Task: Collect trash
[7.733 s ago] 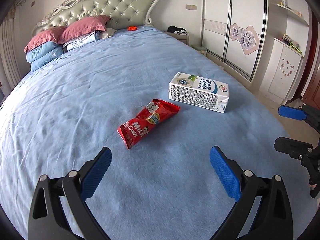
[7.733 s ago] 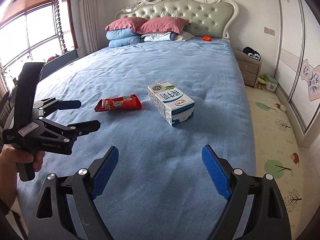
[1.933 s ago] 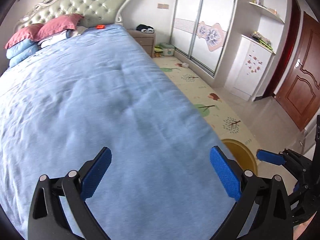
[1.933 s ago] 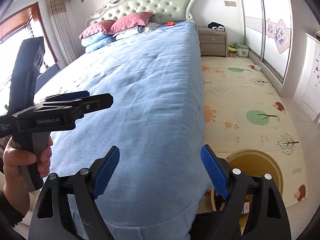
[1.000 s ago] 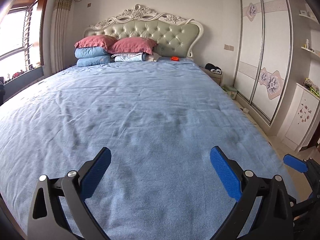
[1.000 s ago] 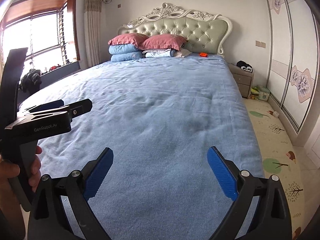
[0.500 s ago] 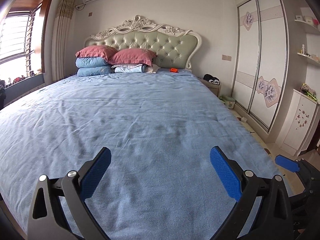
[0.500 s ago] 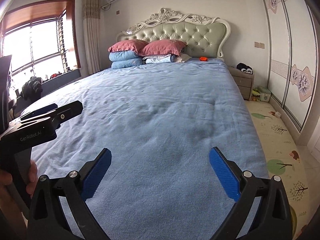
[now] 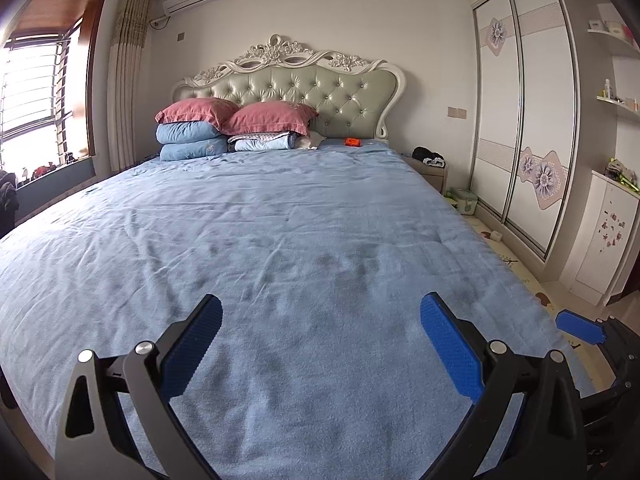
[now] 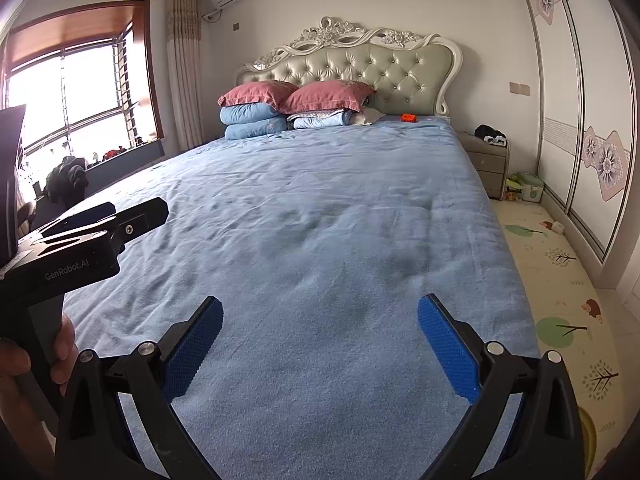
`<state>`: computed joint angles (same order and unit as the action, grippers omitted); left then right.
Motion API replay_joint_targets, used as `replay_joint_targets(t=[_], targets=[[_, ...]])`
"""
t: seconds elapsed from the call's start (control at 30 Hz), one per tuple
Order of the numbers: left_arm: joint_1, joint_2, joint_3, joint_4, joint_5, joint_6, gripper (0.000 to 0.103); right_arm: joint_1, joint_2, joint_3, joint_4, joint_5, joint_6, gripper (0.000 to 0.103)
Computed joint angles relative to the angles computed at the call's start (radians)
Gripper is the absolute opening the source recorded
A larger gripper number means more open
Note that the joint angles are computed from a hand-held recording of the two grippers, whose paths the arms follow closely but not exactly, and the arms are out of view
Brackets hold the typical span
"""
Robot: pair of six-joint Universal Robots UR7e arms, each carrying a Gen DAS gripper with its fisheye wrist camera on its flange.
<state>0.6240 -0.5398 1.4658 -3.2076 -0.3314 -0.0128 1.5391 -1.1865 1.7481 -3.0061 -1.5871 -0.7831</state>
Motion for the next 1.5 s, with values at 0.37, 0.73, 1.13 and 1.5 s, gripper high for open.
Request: replay_joint_targets(t=[0.37,0.73,1.13,1.5], targets=[[0.005,-0.014,0.006,0.074,-0.039,-0.073,0.099,-0.005,-0.009,0.004,-0.021,0.012,0.006,0.095],[0.008,-0.006,-0.011,0.167,-0.037,-0.127,0.099,-0.012,-0.009,-0.009,0.0,0.016,0.018,0.095],[0.007,-0.004,-0.023,0.175,-0.03,-0.129,0.099,-0.02,-0.012,-0.016,0.008,0.02,0.033,0.095],[0.008,-0.013,-0.014,0.175,-0.02,-0.14,0.099,-0.012,-0.007,-0.02,0.02,0.014,0.031,0.095]])
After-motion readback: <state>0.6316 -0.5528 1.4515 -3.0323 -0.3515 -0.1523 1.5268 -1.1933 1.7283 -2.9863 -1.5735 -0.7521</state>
